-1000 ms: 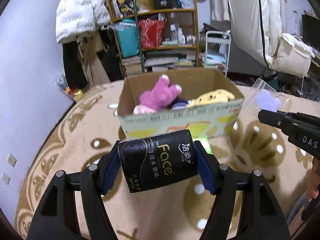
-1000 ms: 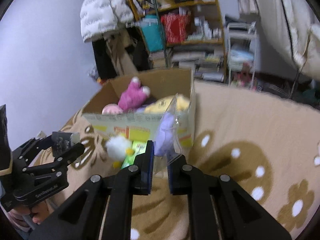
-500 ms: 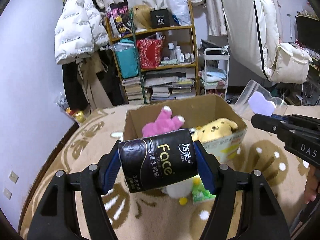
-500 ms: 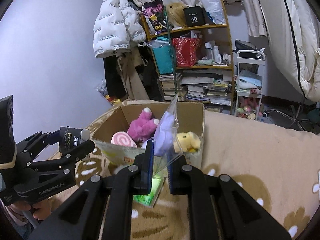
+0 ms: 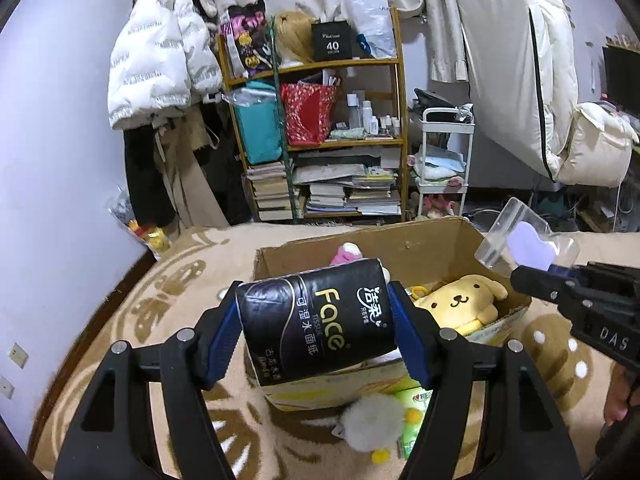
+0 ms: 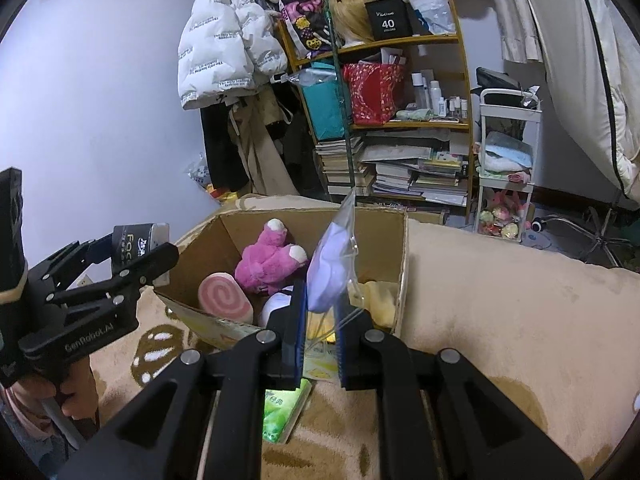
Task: Organize soft objects
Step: 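Carry the black tissue pack and lavender item into the box with both tools, then open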
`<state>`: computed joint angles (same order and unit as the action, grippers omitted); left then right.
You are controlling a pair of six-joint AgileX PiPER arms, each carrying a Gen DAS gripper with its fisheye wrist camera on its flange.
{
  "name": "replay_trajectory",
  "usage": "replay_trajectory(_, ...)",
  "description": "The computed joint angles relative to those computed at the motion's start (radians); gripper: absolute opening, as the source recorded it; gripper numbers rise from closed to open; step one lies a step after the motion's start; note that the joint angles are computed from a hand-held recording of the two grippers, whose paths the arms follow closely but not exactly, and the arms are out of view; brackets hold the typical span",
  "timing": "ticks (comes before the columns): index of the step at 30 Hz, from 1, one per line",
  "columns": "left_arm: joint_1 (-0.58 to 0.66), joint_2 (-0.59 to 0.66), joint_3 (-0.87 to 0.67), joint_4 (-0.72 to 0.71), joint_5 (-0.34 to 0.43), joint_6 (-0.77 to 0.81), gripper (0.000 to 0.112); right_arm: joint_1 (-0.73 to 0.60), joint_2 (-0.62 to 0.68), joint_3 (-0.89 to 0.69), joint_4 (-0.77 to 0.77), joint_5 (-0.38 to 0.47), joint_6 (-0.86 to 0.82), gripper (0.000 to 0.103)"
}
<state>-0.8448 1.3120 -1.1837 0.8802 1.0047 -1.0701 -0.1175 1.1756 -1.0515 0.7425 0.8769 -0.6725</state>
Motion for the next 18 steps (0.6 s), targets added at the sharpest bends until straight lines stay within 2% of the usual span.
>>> replay_trajectory(7, 0.040, 0.023, 0.003, -0.017, -0.040, 0.027, 0.069, 0.012, 0.035, 0.006, 0.047, -0.027, -0.059, 0.014)
replay_trajectory(11, 0.074, 0.034, 0.008, -0.065, -0.088, 0.073, 0.070, 0.005, 0.053, 0.007, 0.072, -0.020, -0.071, 0.015)
replay_trajectory(15, 0.092, 0.058, 0.007, -0.077, -0.094, 0.080, 0.071, -0.001, 0.071, 0.010, 0.092, -0.027, -0.090, 0.015)
replay_trajectory(17, 0.104, 0.062, 0.007, -0.091, -0.100, 0.081, 0.085, -0.001, 0.078, 0.011, 0.094, -0.029, -0.093, 0.017)
replay_trajectory(18, 0.109, 0.058, 0.012, -0.092, -0.106, 0.073, 0.087, -0.005, 0.082, 0.010, 0.098, -0.024, -0.095, 0.020)
